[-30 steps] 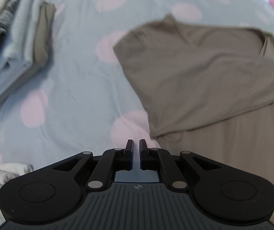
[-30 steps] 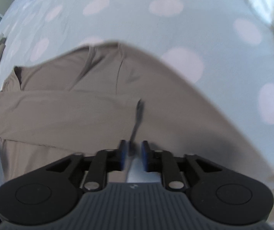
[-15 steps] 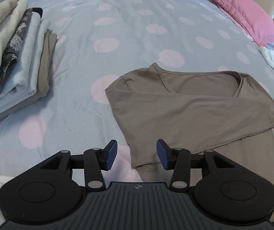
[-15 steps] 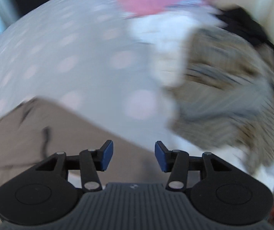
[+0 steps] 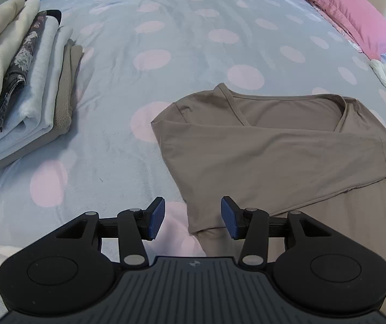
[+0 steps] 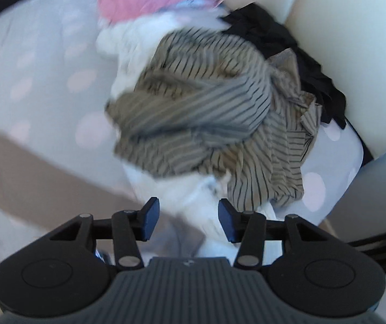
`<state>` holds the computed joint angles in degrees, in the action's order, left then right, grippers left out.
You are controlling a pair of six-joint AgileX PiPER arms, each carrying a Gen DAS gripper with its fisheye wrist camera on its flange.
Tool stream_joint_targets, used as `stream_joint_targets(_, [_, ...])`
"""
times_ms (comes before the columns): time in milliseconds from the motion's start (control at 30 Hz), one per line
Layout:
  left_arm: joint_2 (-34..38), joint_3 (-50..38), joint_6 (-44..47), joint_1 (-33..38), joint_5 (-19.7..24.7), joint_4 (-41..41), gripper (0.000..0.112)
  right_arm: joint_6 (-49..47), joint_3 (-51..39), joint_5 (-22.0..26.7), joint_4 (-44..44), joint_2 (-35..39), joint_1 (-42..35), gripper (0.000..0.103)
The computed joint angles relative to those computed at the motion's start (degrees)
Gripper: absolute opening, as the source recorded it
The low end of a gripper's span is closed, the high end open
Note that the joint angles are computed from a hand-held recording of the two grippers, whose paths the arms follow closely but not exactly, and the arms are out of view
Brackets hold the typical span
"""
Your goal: Fold clothes
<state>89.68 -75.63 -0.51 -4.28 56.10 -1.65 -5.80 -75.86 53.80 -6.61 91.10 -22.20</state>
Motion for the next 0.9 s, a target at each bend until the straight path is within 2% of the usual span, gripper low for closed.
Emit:
stream_joint_targets(133, [1.0,-0.6,-0.9,-0.1,1.0,1.1,0.044,-2.3,1.3,1.6,-4.3,0.9,1.4,0.046])
stream_joint_targets(233, [1.7,-1.0,-2.2,-0.6,1.9,2.6,0.044,-3.8,1.3,1.9,-3.8,2.0,0.2,0.041])
stream_joint_targets(333, [2.0,-1.3,-2.4,-0.7,2.2,3.0,0.044,-5.4,0.9,2.2,-2.5,3.4,-0.7,0.031])
stream_joint_targets(400, [1.9,-1.4,-2.4,-0.8,2.3,3.0,0.044,-5.0,1.3,1.6,-4.5,3.5,0.0,0.018])
stream_joint_targets(433, [1.9,-1.4,-2.3,-0.9,2.3,3.0,0.044,-4.8,1.4,1.3,-5.1,3.3,0.3,0.016])
stream_joint_targets(500, [1.7,-1.3,-2.2,-1.0,2.3,2.9,0.044,-4.5,1.3,1.1,-5.0,2.5,0.7,0.006])
stream_joint_targets(667, [1.8,-1.4,-2.2,-1.3,2.4,3.0,0.044,-4.7,1.3,0.0,-4.4,-0.6,3.2,0.006])
stream_joint_targets(733, [1.9,-1.5,-2.2,-1.5,2.5,3.1,0.044,-6.8,0.4,0.4,0.3,-1.3,2.9,0.005])
stream_joint_targets(900, [1.6,-1.8,-2.5,-1.8,2.3,2.7,0.044,-11.7,-4.3,5.4,20.6,-0.9,-0.1,0.005])
